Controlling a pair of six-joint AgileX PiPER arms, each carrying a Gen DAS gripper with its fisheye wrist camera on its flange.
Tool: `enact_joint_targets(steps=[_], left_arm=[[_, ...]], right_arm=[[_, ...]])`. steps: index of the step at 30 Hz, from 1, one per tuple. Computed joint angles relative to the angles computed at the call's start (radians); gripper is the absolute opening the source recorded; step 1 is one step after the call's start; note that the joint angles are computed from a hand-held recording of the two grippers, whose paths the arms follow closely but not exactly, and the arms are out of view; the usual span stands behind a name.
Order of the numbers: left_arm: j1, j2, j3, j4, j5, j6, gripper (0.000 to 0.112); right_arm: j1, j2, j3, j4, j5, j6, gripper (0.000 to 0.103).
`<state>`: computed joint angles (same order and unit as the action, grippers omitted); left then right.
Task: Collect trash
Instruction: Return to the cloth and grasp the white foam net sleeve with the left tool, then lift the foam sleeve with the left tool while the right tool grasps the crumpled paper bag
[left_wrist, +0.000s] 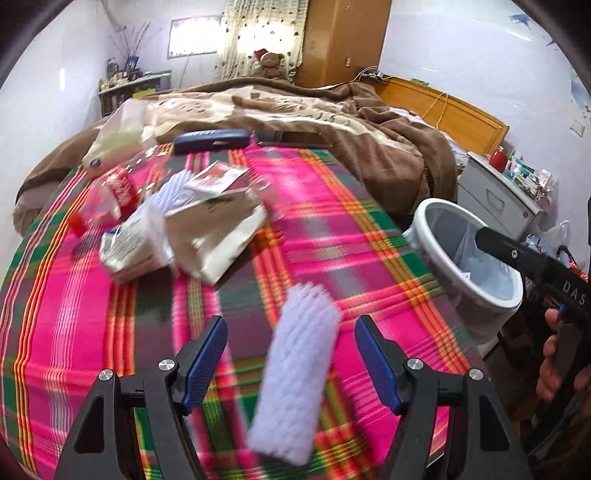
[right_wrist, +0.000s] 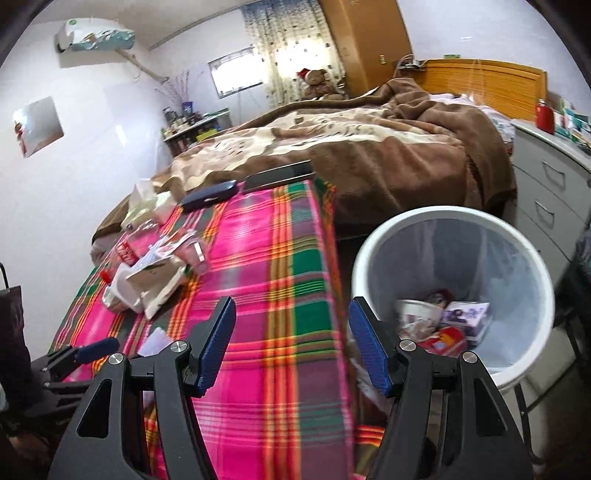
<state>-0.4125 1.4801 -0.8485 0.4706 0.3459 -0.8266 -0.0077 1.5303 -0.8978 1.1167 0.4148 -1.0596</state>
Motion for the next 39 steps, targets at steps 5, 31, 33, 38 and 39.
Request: enact_joint_targets(steps=[5, 31, 33, 38, 39], left_arm=[[0.026, -0.009, 0.052, -0.089, -0.035, 0.116, 0.072], [0.298, -0.087, 0.211, -0.186, -0.141, 0.246, 0.052], [0.343, -0.092, 0.217, -0.261, -0.151, 0.325, 0.052], [0.425, -0.091, 0.219, -0.319, -0.16, 0.406, 0.052], [0.439, -0.087, 0.217, -0.303, -0.161, 0.395, 0.052]], right_arm=[[0.07, 0.008, -0.004, -0.042, -0.024, 0.048, 0.065], [0.341, 0.203, -0.2, -0.356, -0.069, 0.492, 0.065], [0.359, 0.228, -0.232, -0.41, -0.057, 0.559, 0.065], [0.377, 0.303, -0.315, -0.416, 0.0, 0.627, 0.065], [0.377, 0.312, -0.326, -0.411, 0.009, 0.632, 0.065]])
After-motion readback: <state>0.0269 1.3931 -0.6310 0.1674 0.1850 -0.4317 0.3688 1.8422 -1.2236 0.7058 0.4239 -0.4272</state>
